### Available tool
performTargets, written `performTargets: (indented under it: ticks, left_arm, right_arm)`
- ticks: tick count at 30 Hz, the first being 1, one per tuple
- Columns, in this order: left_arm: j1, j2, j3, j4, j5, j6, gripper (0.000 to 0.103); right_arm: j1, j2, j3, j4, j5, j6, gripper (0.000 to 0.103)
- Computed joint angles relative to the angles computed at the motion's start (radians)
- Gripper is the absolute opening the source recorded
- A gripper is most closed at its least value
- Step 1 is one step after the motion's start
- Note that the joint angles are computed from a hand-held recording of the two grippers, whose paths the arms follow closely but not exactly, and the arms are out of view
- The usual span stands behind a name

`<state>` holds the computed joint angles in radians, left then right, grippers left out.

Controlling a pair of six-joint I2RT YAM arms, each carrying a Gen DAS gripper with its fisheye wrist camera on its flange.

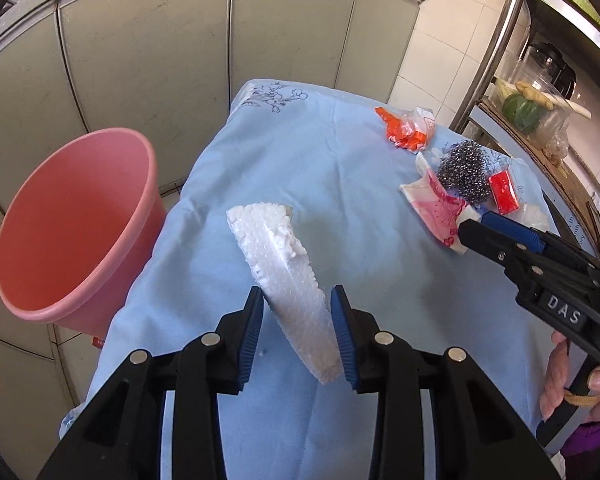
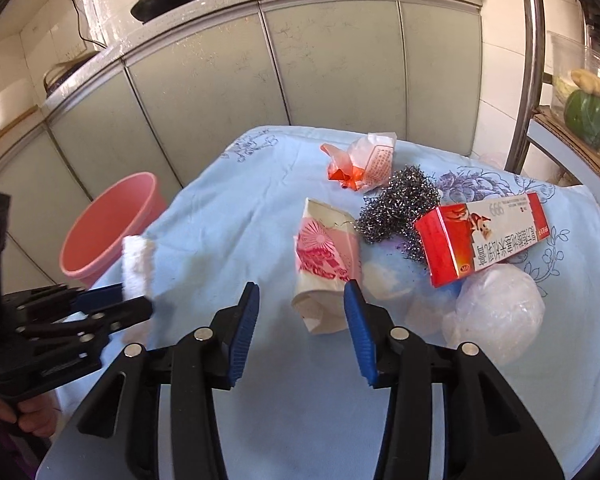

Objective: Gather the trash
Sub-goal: 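Grasp the white foam strip with the left tool while the right tool grasps the pink-printed paper bag, then carry the foam strip and paper bag over the pink bucket and open both tools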

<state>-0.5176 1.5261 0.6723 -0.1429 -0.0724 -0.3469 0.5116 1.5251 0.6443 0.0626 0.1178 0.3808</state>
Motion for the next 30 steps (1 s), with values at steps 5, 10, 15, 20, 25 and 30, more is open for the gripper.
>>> performTargets:
  ticks: [5, 10, 15, 20, 25, 30]
  left_arm:
    - [0.016, -0.010, -0.035, 0.006, 0.014, 0.003, 0.035]
    - [0.014, -0.028, -0.061, 0.016, 0.020, 0.034, 0.036]
    - [0.022, -0.035, -0.072, 0.021, 0.038, 0.020, 0.038]
    - [0.038, -0.051, -0.091, 0.024, 0.059, 0.001, 0.041]
    - [0.037, -0.066, -0.095, 0.005, 0.063, -0.018, 0.041]
    - [0.021, -0.086, -0.100, -0.020, 0.048, -0.034, 0.041]
  right_arm:
    - [-0.005, 0.042, 0.028, -0.014, 0.025, 0.019, 0.045]
    - [-0.012, 0.047, 0.051, -0.021, 0.014, -0.001, 0.045]
    - [-0.023, 0.110, 0.089, -0.029, 0.005, -0.002, 0.045]
    - [-0.030, 0.083, 0.052, -0.010, -0.023, 0.017, 0.037]
    - [-0.009, -0.014, -0.018, -0.008, -0.046, 0.048, 0.035]
    - [0.047, -0.125, -0.078, -0.033, -0.037, 0.072, 0.035]
